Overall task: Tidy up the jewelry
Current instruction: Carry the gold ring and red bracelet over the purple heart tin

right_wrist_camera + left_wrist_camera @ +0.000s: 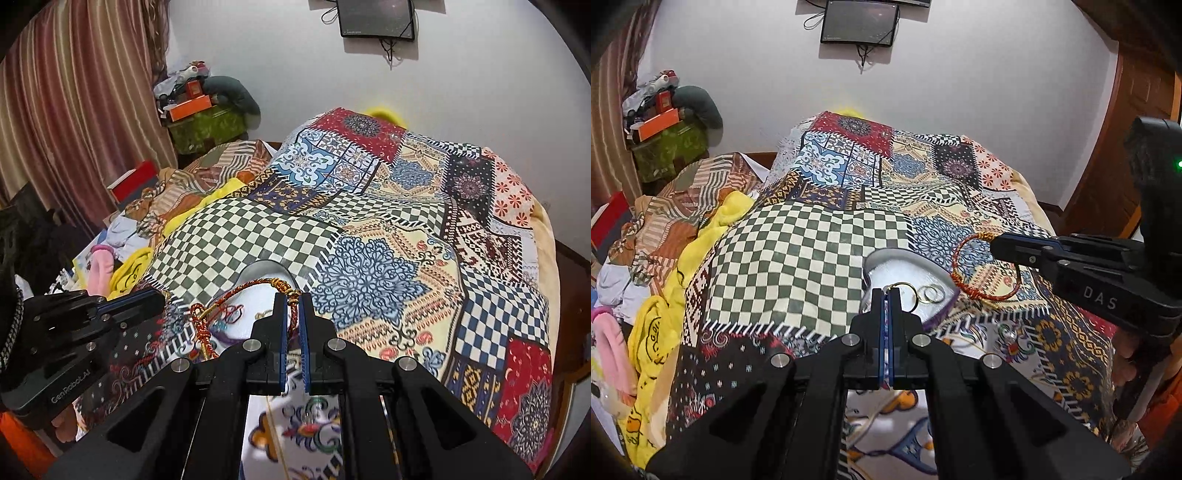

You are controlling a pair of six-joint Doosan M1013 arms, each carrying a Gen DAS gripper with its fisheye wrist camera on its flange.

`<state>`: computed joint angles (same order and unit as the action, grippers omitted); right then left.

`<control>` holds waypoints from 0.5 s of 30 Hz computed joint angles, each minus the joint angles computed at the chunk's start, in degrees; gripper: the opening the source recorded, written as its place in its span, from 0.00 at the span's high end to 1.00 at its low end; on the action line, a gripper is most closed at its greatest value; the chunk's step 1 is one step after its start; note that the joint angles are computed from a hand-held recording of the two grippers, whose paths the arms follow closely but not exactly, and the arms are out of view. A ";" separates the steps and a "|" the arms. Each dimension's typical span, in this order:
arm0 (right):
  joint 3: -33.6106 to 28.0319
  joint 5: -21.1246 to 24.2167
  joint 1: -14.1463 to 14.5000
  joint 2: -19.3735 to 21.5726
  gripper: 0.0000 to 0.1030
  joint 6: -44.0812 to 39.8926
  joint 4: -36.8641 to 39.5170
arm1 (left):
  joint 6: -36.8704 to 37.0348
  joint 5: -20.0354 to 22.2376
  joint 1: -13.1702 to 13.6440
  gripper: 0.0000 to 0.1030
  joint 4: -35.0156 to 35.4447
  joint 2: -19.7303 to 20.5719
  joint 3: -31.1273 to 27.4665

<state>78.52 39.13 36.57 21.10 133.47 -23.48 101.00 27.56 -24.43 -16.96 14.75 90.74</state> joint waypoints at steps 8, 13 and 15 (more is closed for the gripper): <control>-2.70 1.47 -0.97 2.41 0.95 -4.36 4.21 | -0.31 0.45 0.23 1.00 1.20 1.86 -1.89; -4.73 3.41 -1.24 4.02 0.95 -7.56 6.10 | -0.64 1.03 0.39 1.00 1.36 3.10 -3.04; -5.52 4.28 -1.29 4.64 0.95 -8.49 6.51 | -0.55 1.45 0.49 1.00 1.04 3.67 -3.52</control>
<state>73.00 43.41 35.28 25.74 124.98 -16.97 100.45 29.01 -23.94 -15.92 18.42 87.22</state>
